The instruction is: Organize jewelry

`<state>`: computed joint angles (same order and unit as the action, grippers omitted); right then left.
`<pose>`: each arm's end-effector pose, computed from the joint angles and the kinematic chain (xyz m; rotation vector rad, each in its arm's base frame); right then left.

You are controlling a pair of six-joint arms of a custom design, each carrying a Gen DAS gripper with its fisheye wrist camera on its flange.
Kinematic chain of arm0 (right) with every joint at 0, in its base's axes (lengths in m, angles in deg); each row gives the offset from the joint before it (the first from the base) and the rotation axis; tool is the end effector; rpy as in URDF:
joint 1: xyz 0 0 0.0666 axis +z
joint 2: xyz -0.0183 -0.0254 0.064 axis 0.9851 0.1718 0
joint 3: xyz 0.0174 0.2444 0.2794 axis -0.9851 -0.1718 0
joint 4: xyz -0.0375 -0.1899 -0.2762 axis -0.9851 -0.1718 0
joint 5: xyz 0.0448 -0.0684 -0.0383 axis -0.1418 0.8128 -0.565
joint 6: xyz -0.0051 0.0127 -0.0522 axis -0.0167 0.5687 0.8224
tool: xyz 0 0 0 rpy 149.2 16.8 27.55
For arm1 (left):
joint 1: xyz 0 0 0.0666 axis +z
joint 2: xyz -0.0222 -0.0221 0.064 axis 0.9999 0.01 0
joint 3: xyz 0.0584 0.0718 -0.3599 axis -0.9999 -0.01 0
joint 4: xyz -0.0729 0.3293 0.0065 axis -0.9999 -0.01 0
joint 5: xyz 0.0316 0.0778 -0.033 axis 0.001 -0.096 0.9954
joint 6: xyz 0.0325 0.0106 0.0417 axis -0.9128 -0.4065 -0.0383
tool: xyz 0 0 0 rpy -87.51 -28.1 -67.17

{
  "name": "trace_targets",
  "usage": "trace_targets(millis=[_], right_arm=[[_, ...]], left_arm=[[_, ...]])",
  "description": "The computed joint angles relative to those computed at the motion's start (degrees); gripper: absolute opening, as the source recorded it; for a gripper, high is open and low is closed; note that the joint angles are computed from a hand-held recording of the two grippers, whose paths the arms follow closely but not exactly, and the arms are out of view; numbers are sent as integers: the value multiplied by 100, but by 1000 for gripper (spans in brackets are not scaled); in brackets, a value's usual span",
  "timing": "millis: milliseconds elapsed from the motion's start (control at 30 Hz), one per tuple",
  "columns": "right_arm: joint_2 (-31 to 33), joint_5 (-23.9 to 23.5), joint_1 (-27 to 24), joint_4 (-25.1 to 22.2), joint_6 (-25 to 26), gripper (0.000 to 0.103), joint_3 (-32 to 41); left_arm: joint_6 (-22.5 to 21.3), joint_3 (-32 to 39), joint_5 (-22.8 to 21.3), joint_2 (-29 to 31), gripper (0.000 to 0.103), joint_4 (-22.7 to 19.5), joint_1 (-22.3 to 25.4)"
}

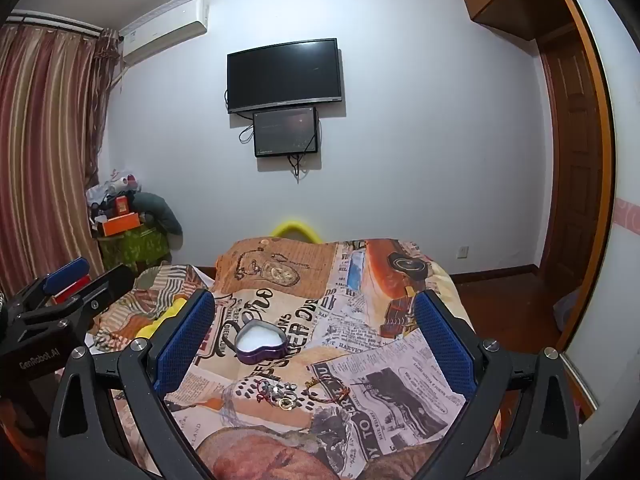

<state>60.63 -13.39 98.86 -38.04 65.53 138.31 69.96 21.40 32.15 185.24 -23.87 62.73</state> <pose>0.5306 0.1854 0.5621 -0.3974 1.8199 0.3771 0.4957 -0.2274 0.5442 -0.2136 1.7479 0.0349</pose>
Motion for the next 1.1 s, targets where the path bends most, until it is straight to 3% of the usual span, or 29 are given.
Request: trace_targets(millis=[433,1100], right_arm=[[33,-13,-2,-70,-9,99,65],[4,23,29,-47,11,99,14]], left_arm=[[121,193,-13,76,103,-319,17],[211,212,46,114,103,-470,78]])
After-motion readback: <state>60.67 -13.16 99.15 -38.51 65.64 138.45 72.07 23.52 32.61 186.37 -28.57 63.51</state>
